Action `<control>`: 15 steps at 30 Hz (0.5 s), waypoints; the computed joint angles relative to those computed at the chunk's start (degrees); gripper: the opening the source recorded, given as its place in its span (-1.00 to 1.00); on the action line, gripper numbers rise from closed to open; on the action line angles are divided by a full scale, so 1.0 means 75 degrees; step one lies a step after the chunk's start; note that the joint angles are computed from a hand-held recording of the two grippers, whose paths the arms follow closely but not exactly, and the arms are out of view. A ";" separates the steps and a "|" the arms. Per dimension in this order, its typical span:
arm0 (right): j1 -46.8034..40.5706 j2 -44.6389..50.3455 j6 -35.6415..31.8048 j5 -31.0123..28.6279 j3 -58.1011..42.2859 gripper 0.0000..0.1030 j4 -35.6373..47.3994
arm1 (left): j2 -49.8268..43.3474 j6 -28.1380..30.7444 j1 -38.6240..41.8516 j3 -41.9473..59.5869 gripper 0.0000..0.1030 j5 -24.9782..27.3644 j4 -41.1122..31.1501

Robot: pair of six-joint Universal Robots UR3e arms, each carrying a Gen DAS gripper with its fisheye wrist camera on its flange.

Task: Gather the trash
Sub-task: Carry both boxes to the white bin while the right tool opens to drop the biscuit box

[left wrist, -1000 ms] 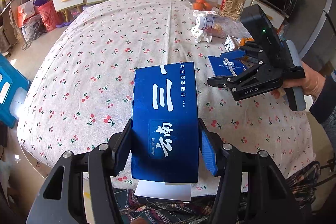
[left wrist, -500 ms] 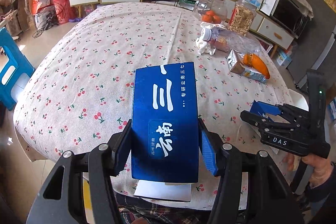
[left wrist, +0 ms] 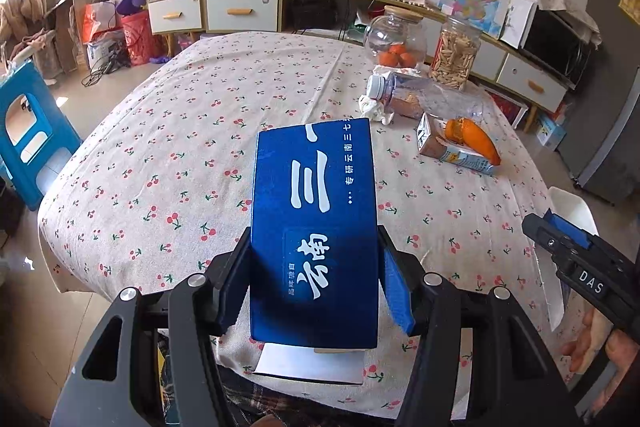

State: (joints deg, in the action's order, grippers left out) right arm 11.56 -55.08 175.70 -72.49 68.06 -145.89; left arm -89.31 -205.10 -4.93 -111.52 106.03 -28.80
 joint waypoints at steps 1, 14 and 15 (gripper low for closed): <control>-0.0041 -0.0068 0.0056 -0.0025 0.0118 0.11 -0.0133 | -0.0082 -0.0052 -0.0093 0.0102 0.11 0.0097 0.0007; -0.0702 -0.0300 0.0439 -0.0028 0.0586 0.11 -0.0938 | -0.1437 0.0015 -0.1198 0.1861 0.11 0.1155 -0.0052; -0.0761 -0.0307 0.0453 -0.0028 0.0587 0.11 -0.0966 | -0.1540 0.0030 -0.1250 0.1993 0.11 0.1169 -0.0083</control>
State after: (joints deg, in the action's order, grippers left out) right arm 5.85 -57.38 179.09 -72.70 72.46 -153.13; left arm -100.87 -204.87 -14.31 -96.58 114.79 -29.42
